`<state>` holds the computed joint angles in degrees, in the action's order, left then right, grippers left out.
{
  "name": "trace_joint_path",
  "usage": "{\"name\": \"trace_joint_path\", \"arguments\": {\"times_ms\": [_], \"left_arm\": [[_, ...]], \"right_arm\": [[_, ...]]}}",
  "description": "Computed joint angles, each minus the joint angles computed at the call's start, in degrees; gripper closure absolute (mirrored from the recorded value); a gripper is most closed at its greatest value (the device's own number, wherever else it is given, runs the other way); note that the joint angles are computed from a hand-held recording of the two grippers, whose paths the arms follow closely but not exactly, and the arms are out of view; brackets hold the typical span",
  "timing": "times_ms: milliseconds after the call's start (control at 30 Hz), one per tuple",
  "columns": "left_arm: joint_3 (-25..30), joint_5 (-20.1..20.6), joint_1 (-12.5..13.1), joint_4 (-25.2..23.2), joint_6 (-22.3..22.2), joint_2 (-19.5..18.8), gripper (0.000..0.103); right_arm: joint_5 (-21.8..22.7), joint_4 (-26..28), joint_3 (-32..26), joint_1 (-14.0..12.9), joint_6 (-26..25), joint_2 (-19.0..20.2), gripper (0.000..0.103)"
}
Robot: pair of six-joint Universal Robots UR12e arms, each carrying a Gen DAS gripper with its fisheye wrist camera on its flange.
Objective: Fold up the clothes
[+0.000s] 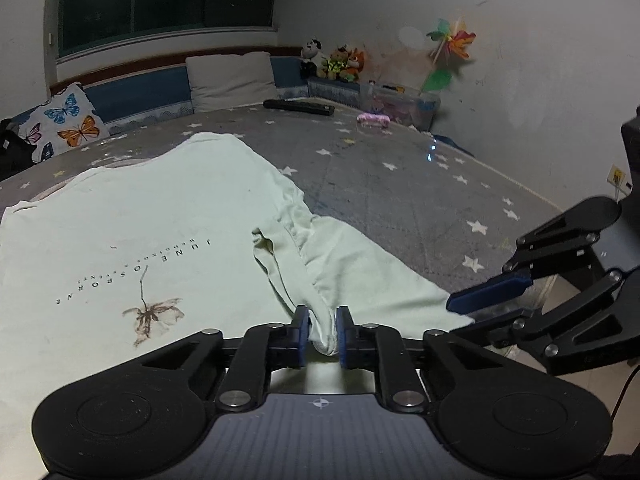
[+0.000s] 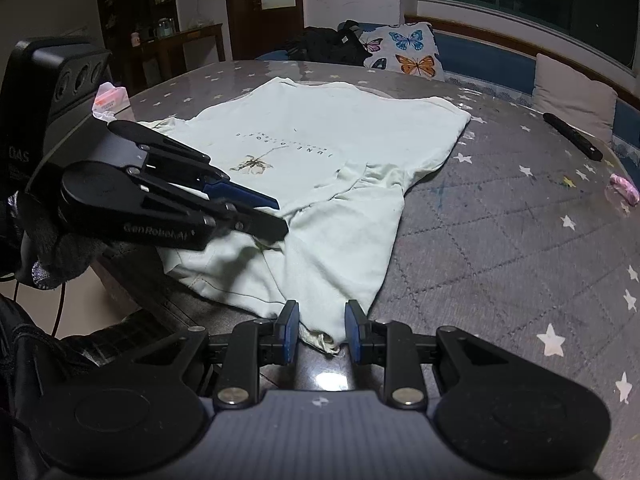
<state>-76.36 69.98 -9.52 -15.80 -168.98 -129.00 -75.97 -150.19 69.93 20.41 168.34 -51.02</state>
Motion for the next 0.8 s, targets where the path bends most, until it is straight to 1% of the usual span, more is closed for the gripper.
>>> {"name": "trace_joint_path", "arguments": {"times_ms": [67, 133, 233, 267, 300, 333, 367, 400, 433, 467, 500, 533, 567, 633, 700, 800], "left_arm": [[-0.3, 0.2, 0.0, 0.8, -0.3, 0.1, 0.091], [-0.3, 0.7, 0.0, 0.3, -0.2, 0.1, 0.09], [-0.1, 2.6, -0.2, -0.6, -0.5, 0.1, 0.079], [-0.2, 3.1, -0.3, -0.3, -0.5, 0.2, 0.069], [-0.5, 3.7, -0.3, 0.2, -0.6, 0.4, 0.063], [-0.7, 4.2, -0.2, 0.6, -0.8, 0.6, 0.052], [-1.0, 4.5, -0.2, 1.1, -0.9, 0.7, 0.043], [-1.4, 4.8, -0.1, 1.7, -1.1, 0.9, 0.041], [-1.7, 4.8, 0.1, 2.1, -1.3, 1.1, 0.034], [-2.0, 5.1, 0.1, 2.6, -1.6, 1.3, 0.025], [-2.3, 6.0, 0.1, 3.3, -2.0, 1.5, 0.019], [-2.6, 6.7, 0.1, 4.0, -2.4, 1.6, 0.007], [-3.1, 6.9, 0.2, 5.0, -2.9, 1.8, 0.001], [-4.0, 7.2, 0.5, 6.9, -3.7, 2.1, 0.0], [-4.8, 7.6, 0.9, 7.9, -4.8, 2.6, 0.0], [-6.3, 9.1, 1.6, 9.0, -7.1, 3.4, 0.0]], "right_arm": [[0.1, 0.1, 0.1, 0.0, -0.1, 0.0, 0.078], [0.2, 0.2, 0.1, 0.0, -0.2, 0.0, 0.078], [0.1, 0.5, -0.1, 0.0, -0.4, 0.0, 0.078], [0.0, 0.8, -0.1, 0.0, -0.7, 0.0, 0.078], [0.0, 1.1, -0.3, 0.0, -1.1, 0.0, 0.078], [0.1, 1.2, -0.4, 0.0, -1.5, 0.0, 0.078], [0.1, 1.4, -0.6, 0.0, -1.9, 0.0, 0.078], [0.4, 1.5, -0.9, 0.0, -2.2, 0.0, 0.078], [1.0, 1.3, -1.3, 0.0, -2.2, 0.2, 0.078], [1.2, 1.0, -1.7, 0.0, -2.2, 0.4, 0.078], [1.3, 0.4, -2.1, 0.0, -2.2, 0.7, 0.078], [1.4, -0.2, -2.6, 0.1, -2.3, 1.0, 0.078], [1.4, -0.7, -3.1, 0.1, -2.3, 1.4, 0.078], [1.6, -1.0, -4.3, 0.3, -2.0, 2.3, 0.078], [2.3, -0.3, -5.5, 0.4, -2.1, 3.2, 0.078], [3.7, 1.1, -6.6, 0.6, -3.9, 4.1, 0.078]]}}
